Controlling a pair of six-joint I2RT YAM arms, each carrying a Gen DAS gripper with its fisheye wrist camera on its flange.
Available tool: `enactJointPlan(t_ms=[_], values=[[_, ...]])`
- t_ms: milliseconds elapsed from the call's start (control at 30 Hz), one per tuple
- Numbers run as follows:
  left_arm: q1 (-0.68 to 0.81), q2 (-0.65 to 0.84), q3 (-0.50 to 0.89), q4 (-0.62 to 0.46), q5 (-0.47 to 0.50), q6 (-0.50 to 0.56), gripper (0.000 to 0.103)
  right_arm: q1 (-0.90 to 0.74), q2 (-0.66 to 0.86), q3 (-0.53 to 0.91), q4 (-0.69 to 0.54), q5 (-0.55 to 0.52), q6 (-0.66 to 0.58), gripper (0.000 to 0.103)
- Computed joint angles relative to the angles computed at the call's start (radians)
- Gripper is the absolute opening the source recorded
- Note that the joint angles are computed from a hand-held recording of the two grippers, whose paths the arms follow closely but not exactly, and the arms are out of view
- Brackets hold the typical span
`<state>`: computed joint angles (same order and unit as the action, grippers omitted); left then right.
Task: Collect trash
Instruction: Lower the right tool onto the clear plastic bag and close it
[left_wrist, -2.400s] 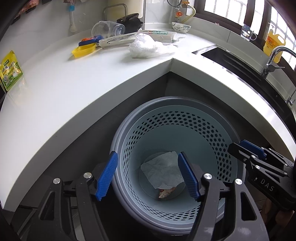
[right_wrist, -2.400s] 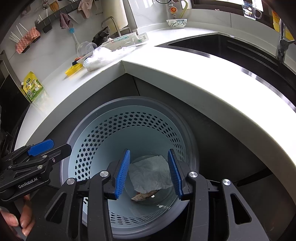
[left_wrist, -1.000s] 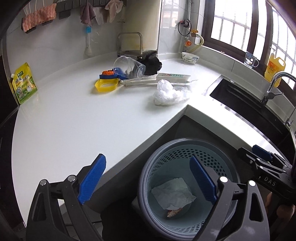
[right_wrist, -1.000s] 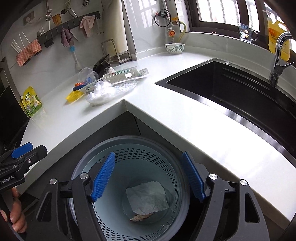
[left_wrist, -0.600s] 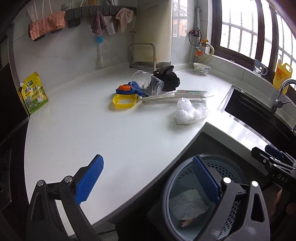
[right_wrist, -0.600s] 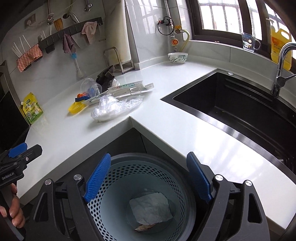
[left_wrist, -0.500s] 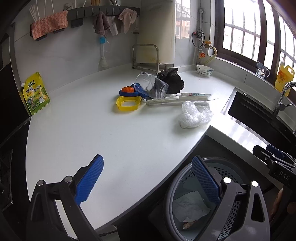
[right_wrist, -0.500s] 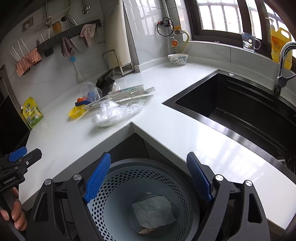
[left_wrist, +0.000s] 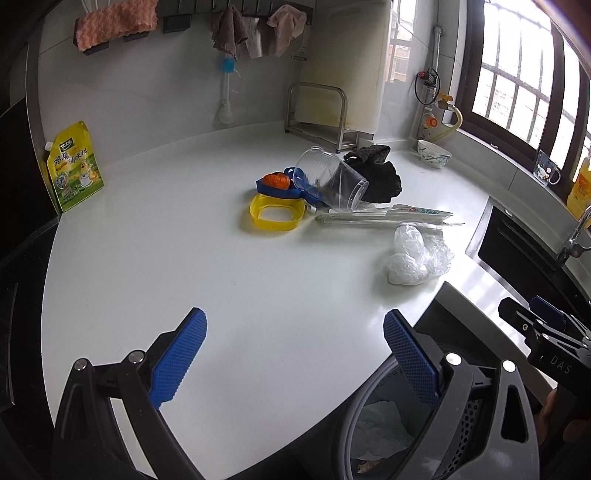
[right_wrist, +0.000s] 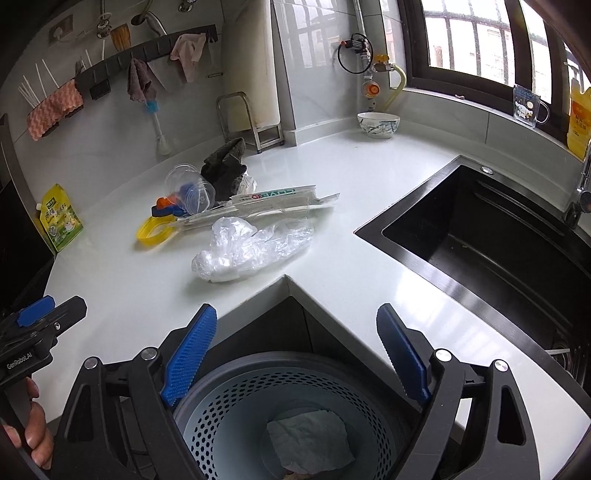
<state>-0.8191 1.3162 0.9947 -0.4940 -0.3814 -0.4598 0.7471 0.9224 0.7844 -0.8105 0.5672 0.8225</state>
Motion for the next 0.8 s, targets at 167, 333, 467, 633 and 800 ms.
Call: enactJointPlan(t_ms=[167, 333, 467, 633, 800], values=[[0.053, 0.038, 0.023, 0.014, 0.017, 0.023, 0.095, -0.054, 0.102, 0.026, 0.113, -0.044, -0.111, 0.088], [0.104, 0.082, 0.045, 0.034, 0.039, 0.049, 0.095, -0.129, 0.203, 0.062, 0.218, -0.138, -0.190, 0.089], [0.143, 0.116, 0.069, 0.051, 0.055, 0.068, 0.095, -0.178, 0.304, 0.118, 0.239, -0.151, -0.195, 0.089], [0.188, 0.178, 0.120, 0.061, 0.080, 0.090, 0.095, -0.229, 0.401, 0.174, 0.279, -0.187, -0.213, 0.089], [0.224, 0.253, 0.179, 0.073, 0.100, 0.098, 0.095, -0.252, 0.505, 0.231, 0.292, -0.185, -0.229, 0.089]])
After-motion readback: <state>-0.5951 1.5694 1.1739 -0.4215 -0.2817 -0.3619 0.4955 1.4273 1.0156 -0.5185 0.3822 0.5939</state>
